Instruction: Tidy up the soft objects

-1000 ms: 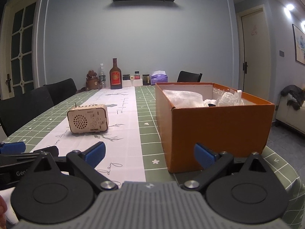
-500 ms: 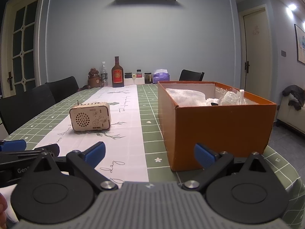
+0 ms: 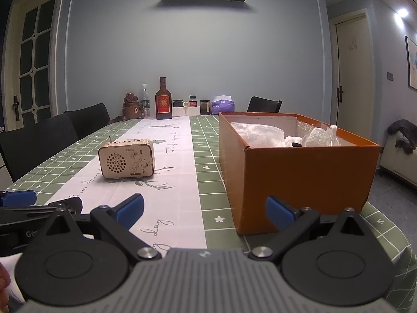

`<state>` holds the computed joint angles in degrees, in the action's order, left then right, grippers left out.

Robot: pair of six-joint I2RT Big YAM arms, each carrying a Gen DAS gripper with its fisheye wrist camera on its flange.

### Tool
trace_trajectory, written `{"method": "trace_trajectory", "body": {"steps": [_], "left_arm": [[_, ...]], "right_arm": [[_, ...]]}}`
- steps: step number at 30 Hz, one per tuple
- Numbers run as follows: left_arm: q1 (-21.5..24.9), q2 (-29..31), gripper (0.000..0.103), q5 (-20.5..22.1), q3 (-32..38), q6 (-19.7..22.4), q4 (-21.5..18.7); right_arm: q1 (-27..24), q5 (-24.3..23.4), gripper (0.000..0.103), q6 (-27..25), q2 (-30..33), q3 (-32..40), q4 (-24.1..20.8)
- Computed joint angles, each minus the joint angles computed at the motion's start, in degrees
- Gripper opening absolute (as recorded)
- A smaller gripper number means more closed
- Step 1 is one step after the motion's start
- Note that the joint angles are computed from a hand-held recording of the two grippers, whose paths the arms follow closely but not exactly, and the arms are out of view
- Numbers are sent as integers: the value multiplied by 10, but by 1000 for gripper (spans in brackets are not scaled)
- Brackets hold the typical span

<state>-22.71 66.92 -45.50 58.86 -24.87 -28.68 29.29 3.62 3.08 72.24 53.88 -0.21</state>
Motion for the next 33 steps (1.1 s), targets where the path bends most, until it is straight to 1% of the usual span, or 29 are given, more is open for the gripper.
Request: {"method": "trace_trajectory", "body": {"steps": [19, 33], "left_arm": [[1, 2, 89, 1, 2, -7, -13], [1, 1, 89, -1, 2, -12, -14]], "right_arm": [[-2, -5, 98, 2, 0, -1, 0], [-2, -13, 98, -4, -1, -1, 2]]}}
